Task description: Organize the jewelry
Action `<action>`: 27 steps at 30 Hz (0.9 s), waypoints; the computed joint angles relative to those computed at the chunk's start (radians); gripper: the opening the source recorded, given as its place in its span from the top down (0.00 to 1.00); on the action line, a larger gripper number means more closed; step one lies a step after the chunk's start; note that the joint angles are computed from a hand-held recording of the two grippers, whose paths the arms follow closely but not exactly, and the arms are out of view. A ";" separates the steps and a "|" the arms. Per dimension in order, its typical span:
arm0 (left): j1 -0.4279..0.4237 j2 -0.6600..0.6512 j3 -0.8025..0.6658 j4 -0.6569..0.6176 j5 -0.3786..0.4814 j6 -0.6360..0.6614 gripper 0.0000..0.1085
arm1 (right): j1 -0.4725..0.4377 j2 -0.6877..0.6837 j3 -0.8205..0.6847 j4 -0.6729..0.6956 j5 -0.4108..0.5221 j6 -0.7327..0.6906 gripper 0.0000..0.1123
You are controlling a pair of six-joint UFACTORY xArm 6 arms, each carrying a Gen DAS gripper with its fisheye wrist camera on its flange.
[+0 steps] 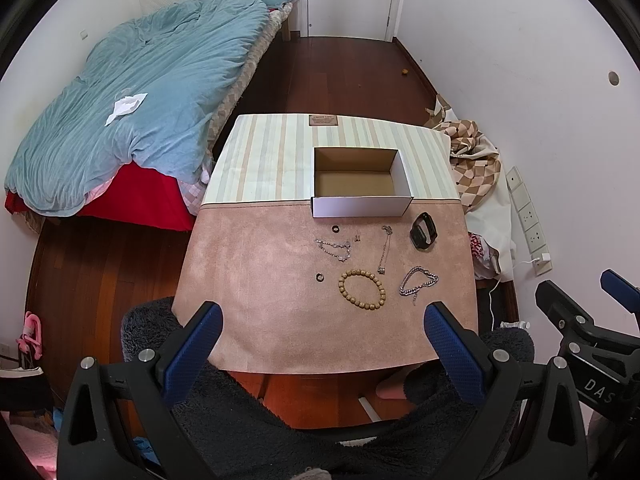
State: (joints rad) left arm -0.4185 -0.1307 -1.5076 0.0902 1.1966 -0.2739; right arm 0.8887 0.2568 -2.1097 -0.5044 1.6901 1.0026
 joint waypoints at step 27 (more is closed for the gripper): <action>-0.017 0.010 -0.024 0.007 0.012 -0.015 0.05 | -0.001 -0.017 0.008 -0.006 0.002 -0.005 0.08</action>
State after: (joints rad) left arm -0.4359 -0.1209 -1.5313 0.0968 1.2089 -0.2892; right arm 0.8881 0.2403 -2.1018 -0.5102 1.6921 0.9978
